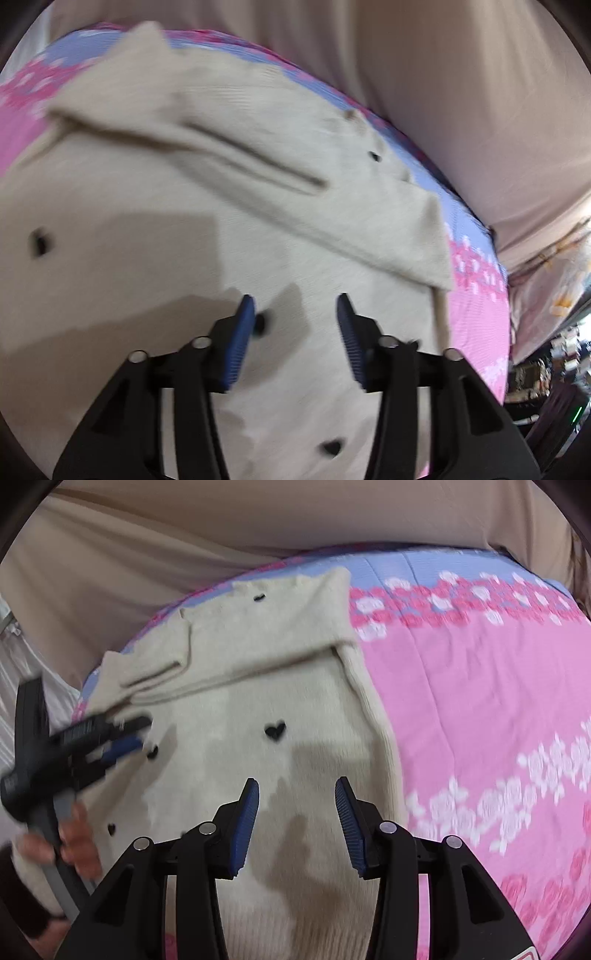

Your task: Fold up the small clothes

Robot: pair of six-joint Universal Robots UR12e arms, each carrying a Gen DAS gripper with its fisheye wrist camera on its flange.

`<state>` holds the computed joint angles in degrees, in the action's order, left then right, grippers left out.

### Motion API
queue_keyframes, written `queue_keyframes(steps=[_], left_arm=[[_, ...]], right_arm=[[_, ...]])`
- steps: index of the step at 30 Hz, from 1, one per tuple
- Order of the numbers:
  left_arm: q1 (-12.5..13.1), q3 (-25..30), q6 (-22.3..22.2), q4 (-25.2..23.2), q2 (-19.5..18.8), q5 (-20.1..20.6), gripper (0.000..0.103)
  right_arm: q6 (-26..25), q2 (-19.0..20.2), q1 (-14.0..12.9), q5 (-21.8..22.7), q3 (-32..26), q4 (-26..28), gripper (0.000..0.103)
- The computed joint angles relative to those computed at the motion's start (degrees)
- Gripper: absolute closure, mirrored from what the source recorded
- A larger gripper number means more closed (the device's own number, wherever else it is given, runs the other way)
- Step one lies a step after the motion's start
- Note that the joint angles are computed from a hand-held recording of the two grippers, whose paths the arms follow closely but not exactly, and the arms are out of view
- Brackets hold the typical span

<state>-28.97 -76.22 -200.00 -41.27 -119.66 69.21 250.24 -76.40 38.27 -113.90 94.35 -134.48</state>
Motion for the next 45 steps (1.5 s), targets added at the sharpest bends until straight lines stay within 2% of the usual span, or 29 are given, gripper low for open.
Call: queue_keyframes(steps=[2,4,6,7,12,15,16,17,18,19,21,23,25,26,27,28,30,33,34,36,38,39,40,41,43,45], left_arm=[[0.9,-2.6,-2.5,1.6,1.7,1.7,0.047],[1.9,-4.5,-3.9,2.7,2.8,3.0,0.047],[2.5,-6.1,-4.5,3.5,3.7,4.5,0.047],[3.0,-7.2,-5.0,4.2,4.5,5.1,0.046],[4.9,-11.1,-4.9,5.9,7.1,6.8,0.038],[5.3,-11.4,-5.6,5.9,7.2,7.3,0.038],[5.8,-11.5,-6.3,6.1,7.2,6.9,0.038],[6.1,-11.6,-6.9,6.4,7.2,6.4,0.038],[6.4,-11.5,-7.4,6.5,7.1,6.2,0.038],[6.8,-11.3,-8.1,6.9,7.1,5.4,0.038],[7.7,-10.9,-9.8,8.0,6.7,2.8,0.038],[8.7,-9.9,-13.4,10.3,5.6,-0.8,0.034],[9.5,-8.1,-18.4,12.2,3.7,-4.6,0.030],[9.9,-6.8,-21.5,13.1,2.4,-6.8,0.029],[10.0,-5.3,-24.1,13.7,1.0,-8.1,0.029],[10.0,-4.0,-26.0,13.9,-0.2,-8.6,0.029],[9.8,-1.3,-29.4,14.3,-2.5,-8.5,0.030],[9.8,2.4,-38.3,14.8,-6.1,-8.4,0.030],[9.8,3.1,-40.3,14.8,-6.9,-8.6,0.031],[9.7,4.3,-43.4,15.5,-7.8,-7.7,0.035],[9.7,5.7,-43.6,15.1,-8.4,-7.4,0.058],[9.7,6.3,-43.4,15.8,-8.7,-7.8,0.063],[9.5,6.8,-42.6,15.2,-8.7,-7.1,0.076],[9.3,7.4,-41.4,14.6,-8.6,-6.1,0.089],[8.9,7.9,-38.2,14.7,-8.1,-3.9,0.095],[8.4,8.5,-35.0,14.2,-8.1,-2.6,0.094]], right_arm=[[-4.3,1.0,-1.9,2.2,-1.0,-4.5,0.056],[-8.6,3.2,-3.6,4.2,-4.1,-5.8,0.054],[-14.6,6.7,-4.4,3.8,-9.5,-3.2,0.051],[-19.6,9.3,-4.5,2.5,-13.5,-1.4,0.051],[-38.9,20.4,-3.8,0.0,-30.2,6.7,0.046],[-42.6,25.5,-4.2,0.8,-38.0,13.7,0.045],[-42.5,26.9,-4.7,2.9,-40.1,16.1,0.048],[-41.6,27.2,-5.4,5.3,-40.3,16.1,0.076],[-39.6,26.4,-5.8,6.3,-38.7,13.7,0.094],[-35.2,24.9,-6.5,7.9,-35.9,8.9,0.096],[-23.2,20.0,-7.7,9.5,-27.7,-3.1,0.096],[-11.2,14.4,-8.7,8.9,-18.1,-15.1,0.096],[0.8,9.6,-9.0,5.9,-8.8,-25.2,0.096],[5.3,8.2,-8.9,4.4,-5.5,-26.9,0.096],[7.4,7.1,-9.1,4.5,-3.2,-26.2,0.096],[9.1,6.1,-9.4,5.6,-1.5,-23.1,0.096],[10.3,5.4,-9.8,7.3,-0.1,-19.8,0.095],[11.5,5.2,-10.3,9.0,1.8,-21.7,0.094],[11.4,5.2,-10.5,9.3,1.9,-21.7,0.088],[10.1,5.4,-10.9,9.7,1.3,-21.5,0.085],[8.7,5.7,-11.4,9.7,0.4,-21.2,0.078],[7.6,6.0,-11.7,9.8,-0.2,-21.1,0.078],[6.6,6.1,-11.3,8.9,-0.4,-21.5,0.090],[5.7,5.2,-11.1,7.2,0.6,-22.3,0.095],[4.5,4.3,-10.5,3.1,1.5,-24.9,0.096],[5.4,3.2,-10.2,0.8,2.9,-25.2,0.096]])
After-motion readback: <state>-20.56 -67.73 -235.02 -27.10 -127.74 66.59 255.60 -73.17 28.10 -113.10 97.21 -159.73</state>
